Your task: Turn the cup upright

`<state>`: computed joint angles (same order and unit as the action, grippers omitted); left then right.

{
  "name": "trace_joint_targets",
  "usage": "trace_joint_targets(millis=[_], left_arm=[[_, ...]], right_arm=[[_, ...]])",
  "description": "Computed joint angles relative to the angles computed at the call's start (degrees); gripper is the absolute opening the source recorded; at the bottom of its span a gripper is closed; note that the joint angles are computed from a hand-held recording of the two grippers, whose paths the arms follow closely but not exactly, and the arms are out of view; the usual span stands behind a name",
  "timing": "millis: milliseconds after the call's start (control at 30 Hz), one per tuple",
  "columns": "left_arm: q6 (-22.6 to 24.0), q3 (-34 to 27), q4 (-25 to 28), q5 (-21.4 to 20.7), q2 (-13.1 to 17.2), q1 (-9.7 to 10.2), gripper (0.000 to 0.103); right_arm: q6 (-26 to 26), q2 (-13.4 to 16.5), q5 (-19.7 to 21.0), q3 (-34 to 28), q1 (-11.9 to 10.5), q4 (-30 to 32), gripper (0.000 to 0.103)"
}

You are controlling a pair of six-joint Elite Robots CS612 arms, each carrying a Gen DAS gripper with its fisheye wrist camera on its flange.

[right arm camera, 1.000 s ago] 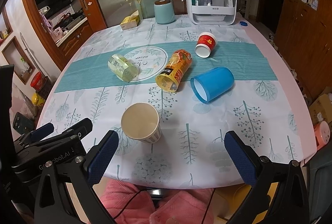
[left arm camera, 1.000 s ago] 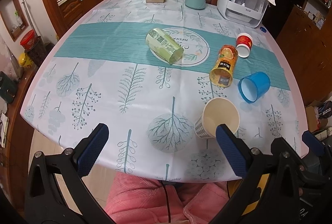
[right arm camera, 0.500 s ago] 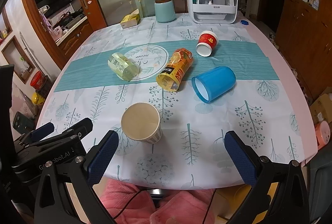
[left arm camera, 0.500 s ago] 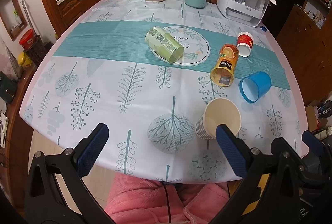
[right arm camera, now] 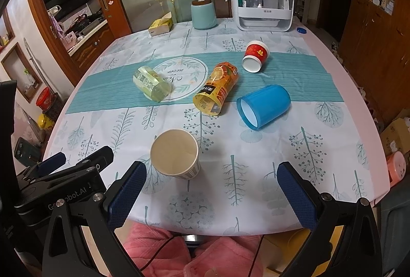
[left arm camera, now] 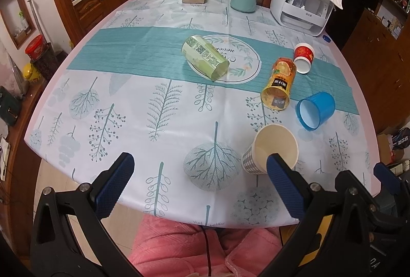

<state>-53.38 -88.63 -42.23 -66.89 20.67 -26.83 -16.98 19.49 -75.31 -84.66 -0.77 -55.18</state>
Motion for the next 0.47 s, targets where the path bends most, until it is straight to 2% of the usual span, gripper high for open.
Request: trace_joint_targets(millis=[300, 467], left_arm=[[0.06, 0.58, -0.36, -1.28, -0.03, 0.35, 0.102], [1.28, 0.67, -1.24, -0.35, 0.25, 0.37, 0.102]], right_arm=[[-0.07, -0.53, -1.27, 0.65, 0.09, -0.12, 0.103], [-0.34, -0.61, -1.07, 1.18, 0.08, -0.37, 0.103]])
